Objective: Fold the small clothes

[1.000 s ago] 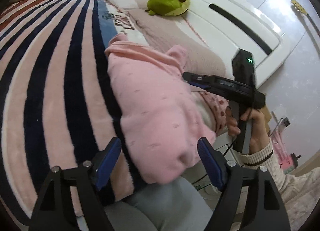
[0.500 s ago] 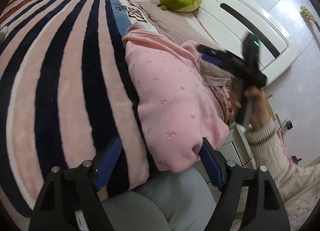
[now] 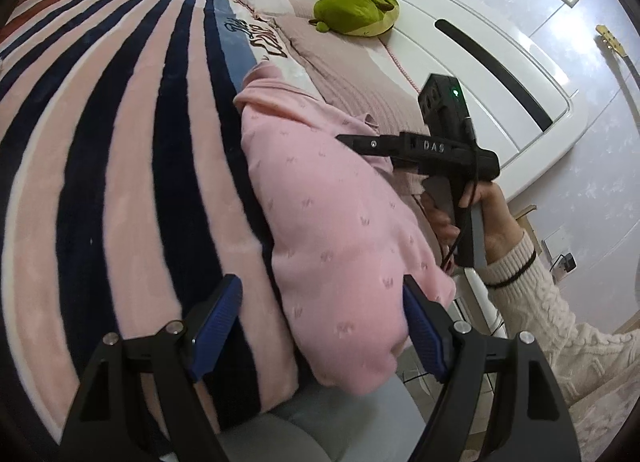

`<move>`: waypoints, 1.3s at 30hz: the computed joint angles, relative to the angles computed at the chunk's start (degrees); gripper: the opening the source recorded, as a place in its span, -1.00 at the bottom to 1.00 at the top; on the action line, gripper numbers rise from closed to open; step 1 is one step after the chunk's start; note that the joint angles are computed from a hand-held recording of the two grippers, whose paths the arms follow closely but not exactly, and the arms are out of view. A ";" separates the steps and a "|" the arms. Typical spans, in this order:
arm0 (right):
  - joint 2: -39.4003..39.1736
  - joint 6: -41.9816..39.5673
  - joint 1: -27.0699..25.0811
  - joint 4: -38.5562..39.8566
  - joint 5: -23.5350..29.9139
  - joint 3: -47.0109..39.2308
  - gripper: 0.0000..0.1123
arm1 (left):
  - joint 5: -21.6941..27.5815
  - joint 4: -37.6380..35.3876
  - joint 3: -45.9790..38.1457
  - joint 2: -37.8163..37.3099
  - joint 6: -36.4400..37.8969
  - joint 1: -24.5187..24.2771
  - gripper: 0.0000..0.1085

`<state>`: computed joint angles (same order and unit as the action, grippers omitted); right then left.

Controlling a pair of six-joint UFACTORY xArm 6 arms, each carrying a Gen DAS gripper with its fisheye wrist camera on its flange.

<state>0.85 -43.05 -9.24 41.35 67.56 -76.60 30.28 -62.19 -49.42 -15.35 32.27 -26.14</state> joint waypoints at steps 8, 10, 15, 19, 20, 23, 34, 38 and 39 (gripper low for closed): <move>2.88 1.93 -11.03 25.02 23.13 0.70 -0.75 | 2.07 -4.80 0.46 -0.96 4.37 2.25 0.39; 0.87 1.95 -10.03 22.02 18.68 2.65 -0.65 | 1.74 -3.70 0.20 -0.21 2.85 2.29 0.38; -6.53 -0.42 -4.52 9.45 2.80 5.82 0.19 | 1.33 -4.41 0.44 -0.59 2.91 1.83 0.38; -6.44 2.20 -2.38 3.15 -4.37 4.52 0.62 | 1.15 -4.23 0.70 -0.82 2.55 1.85 0.38; -3.76 5.33 -2.93 5.37 -0.28 3.52 0.54 | 1.45 -4.43 0.76 -0.86 2.71 2.00 0.39; 0.85 6.22 -5.36 14.17 10.29 2.07 -0.20 | 2.18 -5.44 0.78 -0.69 3.18 1.84 0.38; -6.49 4.92 -10.98 17.81 13.67 9.55 0.35 | 5.03 -6.34 1.28 -1.35 3.95 2.81 0.39; -8.25 4.20 -13.58 18.65 21.57 13.06 0.38 | 5.85 -7.86 1.52 -0.22 4.72 2.81 0.35; -9.57 3.95 -12.22 17.53 19.18 14.31 0.33 | 5.42 -7.79 1.51 -0.15 5.04 2.30 0.26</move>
